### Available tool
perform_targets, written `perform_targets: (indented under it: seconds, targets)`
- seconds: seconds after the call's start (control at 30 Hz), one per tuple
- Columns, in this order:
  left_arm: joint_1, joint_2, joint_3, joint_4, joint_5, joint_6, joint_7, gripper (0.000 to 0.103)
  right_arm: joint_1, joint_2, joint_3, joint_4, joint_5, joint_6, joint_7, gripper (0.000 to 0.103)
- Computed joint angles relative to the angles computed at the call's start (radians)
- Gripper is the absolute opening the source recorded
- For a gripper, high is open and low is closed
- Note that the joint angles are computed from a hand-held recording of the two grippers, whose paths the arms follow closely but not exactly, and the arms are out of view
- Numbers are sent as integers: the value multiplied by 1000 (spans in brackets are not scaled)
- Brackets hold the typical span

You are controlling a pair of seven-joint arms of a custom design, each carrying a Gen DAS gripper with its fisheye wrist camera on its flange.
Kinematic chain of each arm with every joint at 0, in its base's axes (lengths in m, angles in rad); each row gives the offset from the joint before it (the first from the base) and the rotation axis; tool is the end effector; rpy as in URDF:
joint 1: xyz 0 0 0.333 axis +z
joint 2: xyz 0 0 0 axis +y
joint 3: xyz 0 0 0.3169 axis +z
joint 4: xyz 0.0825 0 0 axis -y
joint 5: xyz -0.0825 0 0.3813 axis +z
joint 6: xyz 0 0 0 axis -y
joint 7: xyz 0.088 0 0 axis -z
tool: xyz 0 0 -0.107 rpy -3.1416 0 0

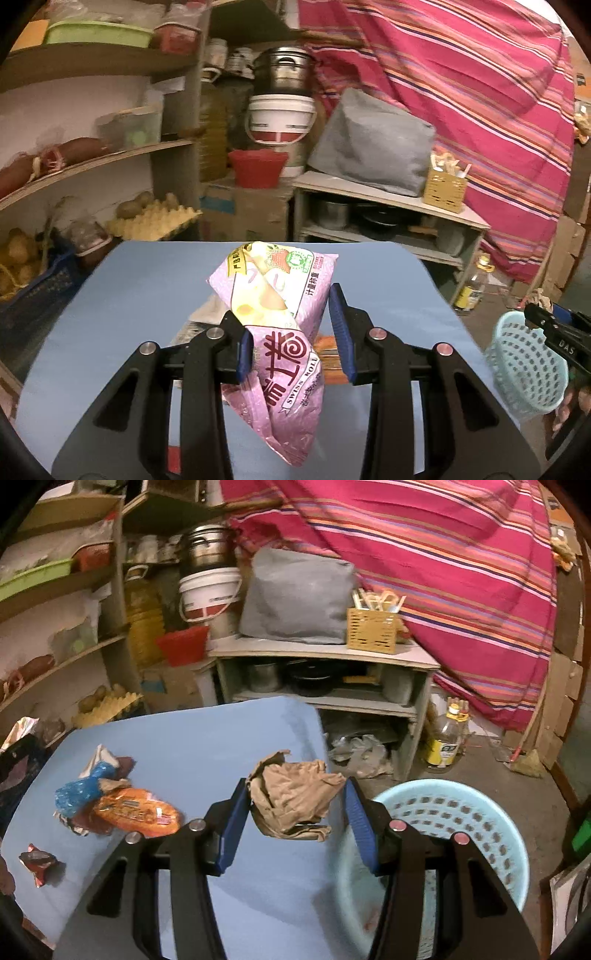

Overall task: Collect trash
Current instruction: 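Move both held items over the basket and release them inside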

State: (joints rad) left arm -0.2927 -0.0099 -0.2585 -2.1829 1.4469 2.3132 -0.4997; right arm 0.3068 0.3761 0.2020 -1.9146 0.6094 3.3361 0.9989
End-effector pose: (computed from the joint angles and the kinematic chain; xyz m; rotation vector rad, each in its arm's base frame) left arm 0.4802 -0.2729 0.4229 -1.8429 1.0802 -0.7637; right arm 0.6108 0.2530 0.4159 -1.8106 1.2483 -0.6456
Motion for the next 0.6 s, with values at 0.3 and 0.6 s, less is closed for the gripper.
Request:
perform_targets:
  seconds: [0.3, 0.6]
  targets:
    - [-64, 176, 13, 207, 31, 32, 43, 35, -246, -9, 175, -35, -48, 14, -9, 52]
    - [-163, 397, 75, 471, 15, 113, 141, 35, -370, -12, 217, -54, -82, -4, 4, 52]
